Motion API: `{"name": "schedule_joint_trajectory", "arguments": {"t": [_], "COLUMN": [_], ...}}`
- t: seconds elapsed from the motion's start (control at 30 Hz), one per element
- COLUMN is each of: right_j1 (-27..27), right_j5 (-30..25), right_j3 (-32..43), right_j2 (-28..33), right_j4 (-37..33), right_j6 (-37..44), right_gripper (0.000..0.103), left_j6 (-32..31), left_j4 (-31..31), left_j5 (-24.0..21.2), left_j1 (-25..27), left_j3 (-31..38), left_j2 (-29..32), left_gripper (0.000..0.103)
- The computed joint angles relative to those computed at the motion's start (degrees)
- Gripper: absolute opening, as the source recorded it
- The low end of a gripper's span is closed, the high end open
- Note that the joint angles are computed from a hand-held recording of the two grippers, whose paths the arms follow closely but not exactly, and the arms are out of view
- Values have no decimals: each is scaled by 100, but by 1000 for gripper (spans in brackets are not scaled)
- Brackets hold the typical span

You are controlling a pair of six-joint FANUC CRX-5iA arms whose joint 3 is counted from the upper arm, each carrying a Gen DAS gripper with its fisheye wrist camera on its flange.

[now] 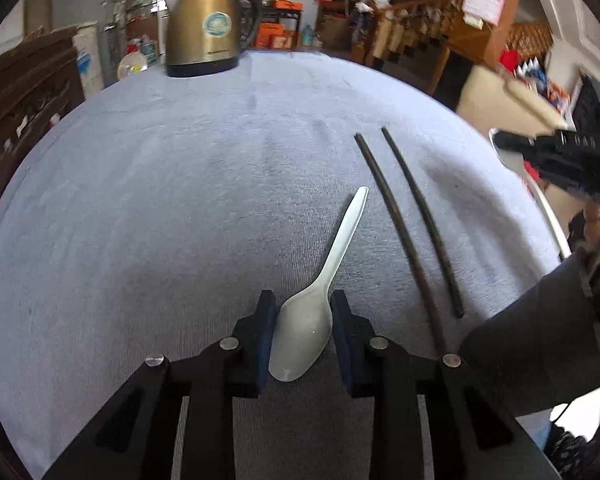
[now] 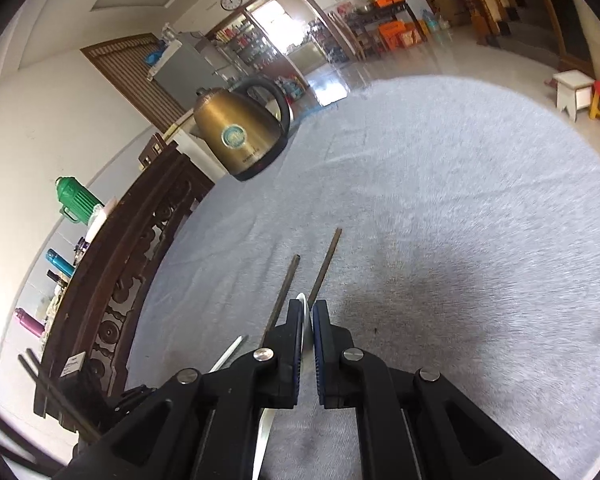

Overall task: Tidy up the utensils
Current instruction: 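Lift both white spoons and carry them over the black holder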

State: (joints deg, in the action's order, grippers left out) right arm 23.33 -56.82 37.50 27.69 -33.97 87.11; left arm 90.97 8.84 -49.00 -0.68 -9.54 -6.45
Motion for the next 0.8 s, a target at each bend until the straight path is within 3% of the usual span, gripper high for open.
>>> {"name": "schedule_joint_trajectory", "arguments": {"t": [0.2, 0.53, 0.8], "right_j1": [311, 621, 1102], "right_j5": [932, 2221, 3500], "right_j3": [-1060, -2462, -3281], "right_j2": [-862, -2163, -2990], "right_j4": [875, 1987, 2753], "right_j6": [-117, -634, -979], "right_gripper": [6, 6, 6], "left_j6": [521, 1904, 2246], "left_j4": [-138, -1033, -1179], "left_j5": [75, -396, -219], "left_j1": [2, -391, -863], "left_j3": [-328, -663, -844], "left_j2": [-622, -1836, -2488], "left_gripper": [29, 29, 29]}}
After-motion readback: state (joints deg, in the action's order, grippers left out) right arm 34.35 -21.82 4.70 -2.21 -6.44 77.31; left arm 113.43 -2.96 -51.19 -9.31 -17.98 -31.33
